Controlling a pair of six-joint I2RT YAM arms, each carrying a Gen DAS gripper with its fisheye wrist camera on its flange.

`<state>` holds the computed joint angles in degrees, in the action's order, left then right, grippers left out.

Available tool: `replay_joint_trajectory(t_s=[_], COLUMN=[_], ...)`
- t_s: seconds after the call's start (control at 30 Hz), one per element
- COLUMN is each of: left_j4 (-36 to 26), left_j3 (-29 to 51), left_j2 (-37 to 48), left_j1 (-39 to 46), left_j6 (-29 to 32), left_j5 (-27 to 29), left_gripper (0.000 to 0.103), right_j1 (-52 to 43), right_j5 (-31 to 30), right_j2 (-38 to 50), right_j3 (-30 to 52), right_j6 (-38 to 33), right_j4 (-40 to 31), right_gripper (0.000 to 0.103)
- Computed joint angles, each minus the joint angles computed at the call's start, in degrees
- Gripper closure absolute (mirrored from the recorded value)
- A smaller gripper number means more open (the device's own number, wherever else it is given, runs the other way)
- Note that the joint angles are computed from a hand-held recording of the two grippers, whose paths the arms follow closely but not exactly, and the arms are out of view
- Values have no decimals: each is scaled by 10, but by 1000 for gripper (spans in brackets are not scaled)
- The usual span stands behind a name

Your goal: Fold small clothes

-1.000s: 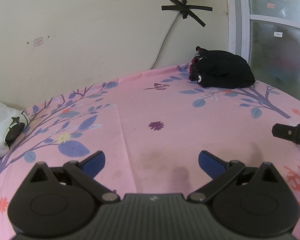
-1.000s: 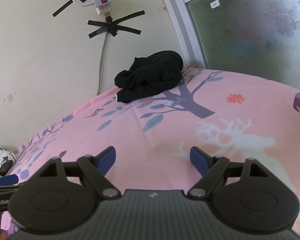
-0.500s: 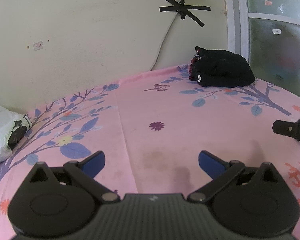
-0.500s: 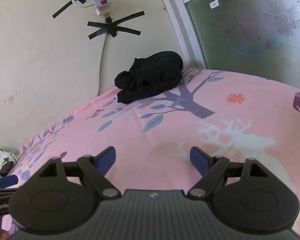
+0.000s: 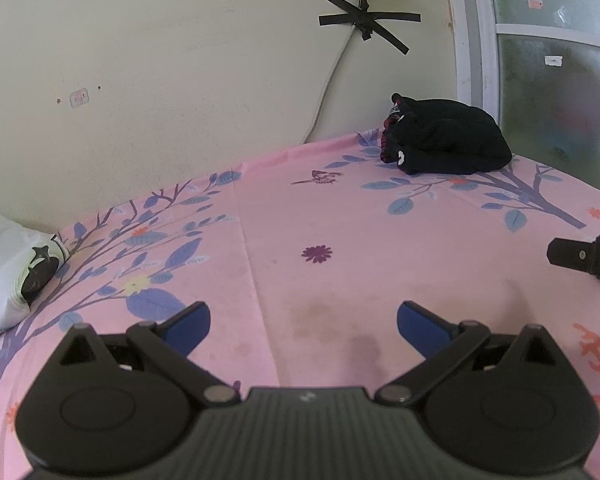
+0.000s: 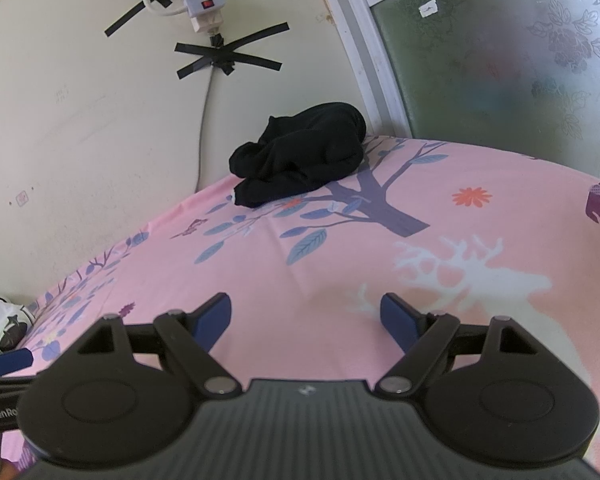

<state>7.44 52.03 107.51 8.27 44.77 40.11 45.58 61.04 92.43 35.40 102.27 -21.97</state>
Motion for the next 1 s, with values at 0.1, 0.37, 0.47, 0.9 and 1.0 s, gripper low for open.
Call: replay_joint_trajectory(t_s=[0.1,0.37,0.47,0.9,1.0], left_j4=[0,-4,-3,-38,-38], left_j3=[0,3,1,1,2], left_j2=[0,2,1,-4,-3], left_j1=[0,0,1,2,2], left_j6=[0,4,7,45,44], left_j5=[-1,0,2,19,16], left_gripper=[0,0,0,0,0], right_j1=[0,0,-1,1,2], right_j5=[0,0,0,1,1], right_j2=[0,-1,-1,-1,0], right_j3=[0,-2,-2,-1,0], right_j6=[1,-2,-3,4,4], right_j4=[0,3,5,-1,-1], right_gripper=[27,27,27,26,26])
